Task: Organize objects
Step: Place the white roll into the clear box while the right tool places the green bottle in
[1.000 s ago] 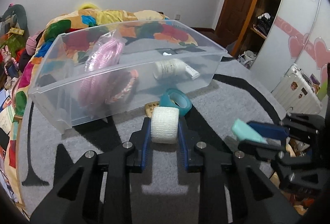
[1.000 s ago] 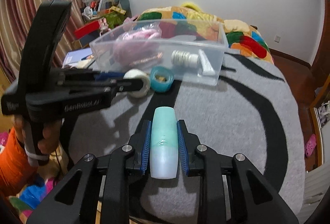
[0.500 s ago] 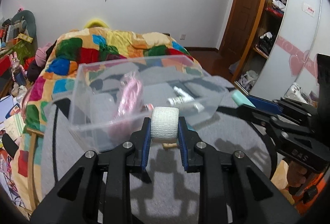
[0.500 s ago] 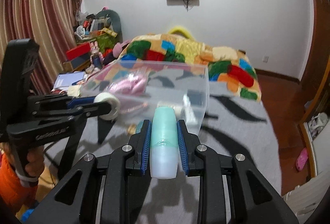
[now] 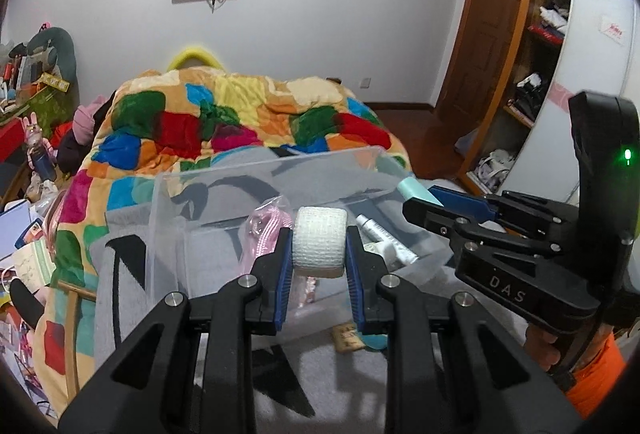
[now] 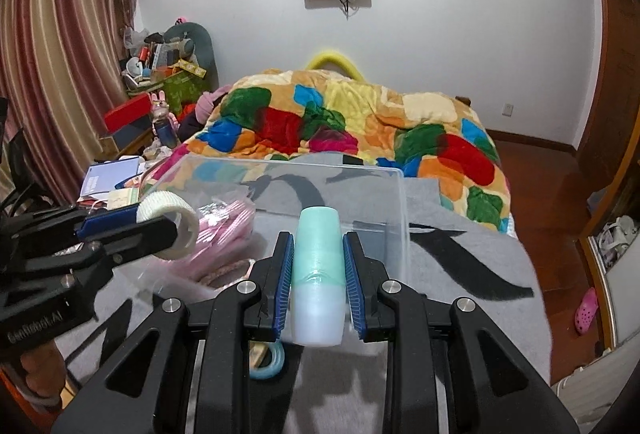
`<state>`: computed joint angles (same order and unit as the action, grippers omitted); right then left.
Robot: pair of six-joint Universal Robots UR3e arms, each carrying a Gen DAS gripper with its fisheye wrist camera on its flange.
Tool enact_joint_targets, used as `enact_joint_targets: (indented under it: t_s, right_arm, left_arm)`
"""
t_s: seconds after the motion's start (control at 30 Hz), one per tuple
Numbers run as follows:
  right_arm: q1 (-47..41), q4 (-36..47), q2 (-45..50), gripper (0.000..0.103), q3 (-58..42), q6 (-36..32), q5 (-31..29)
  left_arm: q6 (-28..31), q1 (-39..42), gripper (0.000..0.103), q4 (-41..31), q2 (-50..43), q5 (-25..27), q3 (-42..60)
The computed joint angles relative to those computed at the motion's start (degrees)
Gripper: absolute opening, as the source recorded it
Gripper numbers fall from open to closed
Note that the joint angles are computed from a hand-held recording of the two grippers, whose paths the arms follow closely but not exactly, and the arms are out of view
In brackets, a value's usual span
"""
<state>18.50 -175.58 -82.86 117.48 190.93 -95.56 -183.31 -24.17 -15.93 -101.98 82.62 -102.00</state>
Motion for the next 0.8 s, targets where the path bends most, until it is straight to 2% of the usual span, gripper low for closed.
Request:
enact_joint_targets:
  t_s: [0.13, 0.27, 0.37, 0.5, 0.6, 0.8]
  right_arm:
    - [-2.3, 2.8, 2.9, 0.023, -3.0, -0.3, 4.1]
    - [-2.7, 4.7, 5.7, 0.023, -6.0, -0.9, 4.9]
    - [-2.6, 6.5, 7.2, 0.023, -7.5, -0.9, 5.4]
    - [-3.9, 7.7, 7.0, 0.023, -6.5, -0.1, 8.9]
    - [-5.0, 7.9, 5.7, 0.028, -5.0, 0.0, 11.1]
    - [-3.6, 6.5, 0.7, 0.03, -0.9, -0.9, 8.4]
  left_arm:
    - [-0.3, 0.6, 0.024, -0.5, -2.4, 0.2, 0.8]
    - [-0.5, 1.8, 0.024, -1.8, -3.8, -2.4, 1.7]
    - [0.1, 1.2, 0.025, -0.8, -3.7, -2.0, 0.6]
    - [0.9, 0.7, 0.025, -1.0, -3.2, -1.4, -0.2]
    - [0.7, 1.0, 0.03, -0.9, -2.1, -1.7, -1.4]
    - [0.9, 2.1, 0.033, -0.2, 2.2, -2.6, -5.2]
